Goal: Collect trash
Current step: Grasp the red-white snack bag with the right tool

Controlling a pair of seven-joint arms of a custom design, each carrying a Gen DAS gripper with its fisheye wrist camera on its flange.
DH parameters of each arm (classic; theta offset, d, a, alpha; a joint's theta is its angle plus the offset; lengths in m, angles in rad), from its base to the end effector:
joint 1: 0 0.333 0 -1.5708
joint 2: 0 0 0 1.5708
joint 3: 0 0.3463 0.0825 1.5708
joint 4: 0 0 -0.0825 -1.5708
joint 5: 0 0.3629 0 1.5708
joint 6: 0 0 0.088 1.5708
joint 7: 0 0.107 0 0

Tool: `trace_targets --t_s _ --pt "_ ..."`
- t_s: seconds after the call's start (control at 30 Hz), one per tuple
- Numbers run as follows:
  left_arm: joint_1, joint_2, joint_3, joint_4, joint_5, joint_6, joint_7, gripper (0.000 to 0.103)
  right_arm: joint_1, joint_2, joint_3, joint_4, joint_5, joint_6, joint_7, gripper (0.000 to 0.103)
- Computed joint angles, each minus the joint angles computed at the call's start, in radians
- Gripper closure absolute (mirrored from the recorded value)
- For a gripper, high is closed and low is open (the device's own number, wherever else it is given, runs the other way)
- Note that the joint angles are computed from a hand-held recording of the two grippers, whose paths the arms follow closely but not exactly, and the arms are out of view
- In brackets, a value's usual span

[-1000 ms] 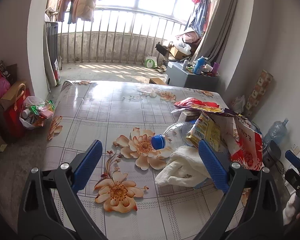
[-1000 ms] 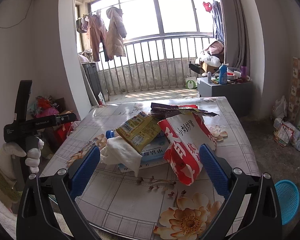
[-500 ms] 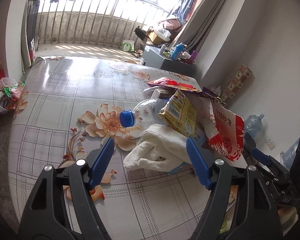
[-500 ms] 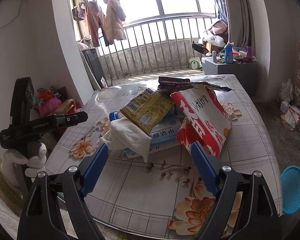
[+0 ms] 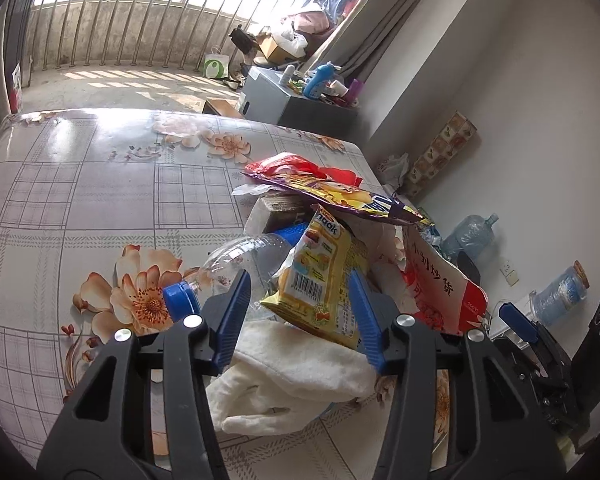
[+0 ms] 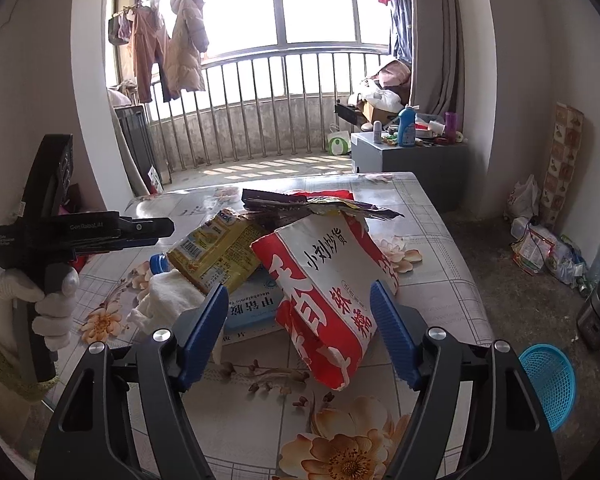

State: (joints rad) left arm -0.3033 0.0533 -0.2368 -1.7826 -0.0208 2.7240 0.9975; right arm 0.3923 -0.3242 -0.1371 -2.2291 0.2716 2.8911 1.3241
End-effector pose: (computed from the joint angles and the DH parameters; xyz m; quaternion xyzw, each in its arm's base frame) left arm 0.5264 -0.3097 0.6606 -0.6554 0.6206 -0.4220 0.0844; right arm 0.4673 0.0945 0.6564 -0.6956 0.5359 -0.2478 0.4092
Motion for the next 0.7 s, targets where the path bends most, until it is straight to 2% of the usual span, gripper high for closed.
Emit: trace_targets --t_s 0.07,0.17,0.27,0.43,0.5,0.6,0.7 --pt "0.006 0.025 -0.002 0.024 -0.057 -0.032 0.024 0.06 -0.021 0.017 0.011 0.014 -0.021 -0.015 0.018 0.036" --pt "0.019 0.03 -0.01 0.002 -0.182 -0.013 0.099 0.064 -0.044 0.042 0.023 0.034 -0.037 -0.034 0.034 0.039" --pt "0.016 0.044 -0.009 0.005 -0.212 -0.003 0.124 0.069 -0.059 0.072 0.028 0.061 -0.036 -0.067 0.036 0.044" --pt "0.008 0.049 -0.006 0.0 -0.219 0.017 0.135 0.086 -0.088 0.111 0.047 0.103 -0.015 -0.132 0.039 0.063" --pt "0.006 0.045 -0.007 -0.004 -0.222 0.027 0.142 0.088 -0.096 0.119 0.052 0.113 0.004 -0.152 0.032 0.076" --pt "0.002 0.038 -0.005 -0.007 -0.206 0.036 0.142 0.091 -0.112 0.117 0.064 0.114 0.01 -0.167 0.032 0.087" --pt "-0.001 0.019 -0.006 -0.02 -0.193 0.05 0.142 0.093 -0.129 0.105 0.077 0.104 -0.014 -0.165 0.05 0.092"
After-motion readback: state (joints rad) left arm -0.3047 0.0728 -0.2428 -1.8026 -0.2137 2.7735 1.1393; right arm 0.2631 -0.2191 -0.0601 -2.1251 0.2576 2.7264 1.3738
